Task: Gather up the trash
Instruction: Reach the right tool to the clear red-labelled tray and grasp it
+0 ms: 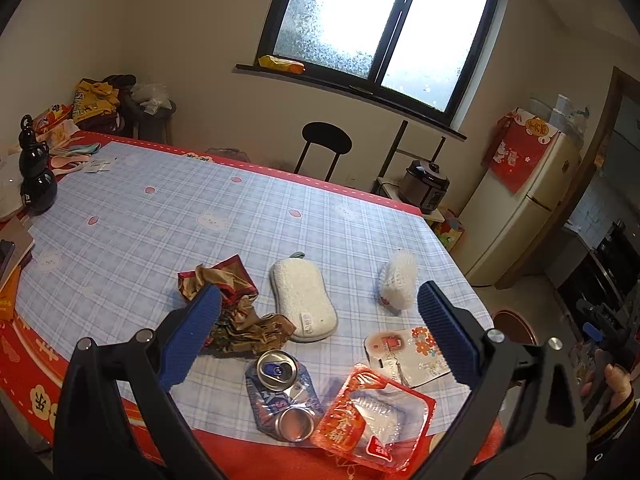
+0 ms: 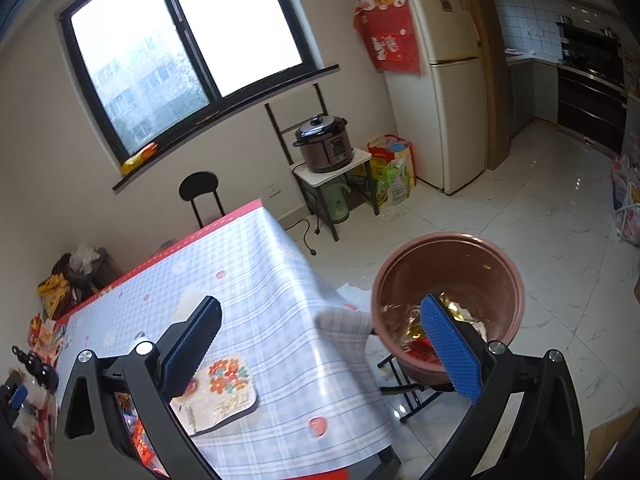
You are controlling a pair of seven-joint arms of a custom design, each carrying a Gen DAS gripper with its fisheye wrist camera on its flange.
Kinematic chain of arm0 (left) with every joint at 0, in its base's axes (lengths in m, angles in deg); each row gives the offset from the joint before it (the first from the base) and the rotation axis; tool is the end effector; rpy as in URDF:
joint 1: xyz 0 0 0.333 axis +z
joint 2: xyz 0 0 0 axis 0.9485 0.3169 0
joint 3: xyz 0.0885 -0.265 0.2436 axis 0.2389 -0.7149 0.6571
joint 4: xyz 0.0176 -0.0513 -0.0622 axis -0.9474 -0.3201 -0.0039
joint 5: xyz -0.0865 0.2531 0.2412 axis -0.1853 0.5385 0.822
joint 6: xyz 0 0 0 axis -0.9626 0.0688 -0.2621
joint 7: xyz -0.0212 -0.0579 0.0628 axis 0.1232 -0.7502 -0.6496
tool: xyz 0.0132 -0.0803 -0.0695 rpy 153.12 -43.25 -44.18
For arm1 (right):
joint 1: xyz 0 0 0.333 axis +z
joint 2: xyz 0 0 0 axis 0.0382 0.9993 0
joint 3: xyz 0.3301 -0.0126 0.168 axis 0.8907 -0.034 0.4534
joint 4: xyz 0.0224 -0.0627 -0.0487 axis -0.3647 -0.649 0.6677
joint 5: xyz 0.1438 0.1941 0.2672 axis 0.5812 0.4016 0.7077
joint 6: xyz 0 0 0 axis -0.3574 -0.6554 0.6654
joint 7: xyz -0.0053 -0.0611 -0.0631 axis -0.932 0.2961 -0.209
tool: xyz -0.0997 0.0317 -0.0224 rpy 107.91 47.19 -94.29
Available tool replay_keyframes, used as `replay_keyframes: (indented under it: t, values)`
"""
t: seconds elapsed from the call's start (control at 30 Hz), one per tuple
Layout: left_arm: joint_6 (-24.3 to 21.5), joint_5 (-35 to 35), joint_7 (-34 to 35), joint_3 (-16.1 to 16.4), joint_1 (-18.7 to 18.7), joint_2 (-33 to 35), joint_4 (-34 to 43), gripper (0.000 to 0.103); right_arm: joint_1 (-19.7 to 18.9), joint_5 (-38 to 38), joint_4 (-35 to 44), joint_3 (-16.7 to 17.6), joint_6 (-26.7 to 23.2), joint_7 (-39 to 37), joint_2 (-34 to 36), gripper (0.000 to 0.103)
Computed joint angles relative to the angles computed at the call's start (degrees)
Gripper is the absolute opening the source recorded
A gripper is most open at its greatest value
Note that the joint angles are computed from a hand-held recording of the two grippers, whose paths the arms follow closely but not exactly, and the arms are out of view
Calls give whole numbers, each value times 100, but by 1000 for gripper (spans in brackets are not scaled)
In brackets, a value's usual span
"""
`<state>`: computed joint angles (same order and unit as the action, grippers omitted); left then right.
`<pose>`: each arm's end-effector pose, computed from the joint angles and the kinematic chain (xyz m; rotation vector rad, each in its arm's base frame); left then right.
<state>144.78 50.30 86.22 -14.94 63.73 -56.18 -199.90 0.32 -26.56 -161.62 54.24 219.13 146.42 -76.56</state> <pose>0.4808 -0.2297 0.6715 -1.8599 1.6178 -1.0899 0.4815 0.0625 0.6403 -1.1806 1.9991 -0.6815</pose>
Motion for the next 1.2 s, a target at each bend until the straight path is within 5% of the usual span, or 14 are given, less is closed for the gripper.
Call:
replay_keyframes:
  t: [0.3, 0.8, 1.2]
  values:
    - [501, -1320, 1348, 504, -23, -516, -1021, 97, 540, -569, 626, 464, -743, 577, 338, 98]
    - [416, -3643, 4213, 1390, -289, -860, -1722, 97, 1804, -1280, 984, 495, -1539, 2026, 864, 98]
    - [134, -5080, 5615, 1464, -356, -834, -1953, 97, 2585, -15, 1194, 317, -1655, 965, 1510, 97]
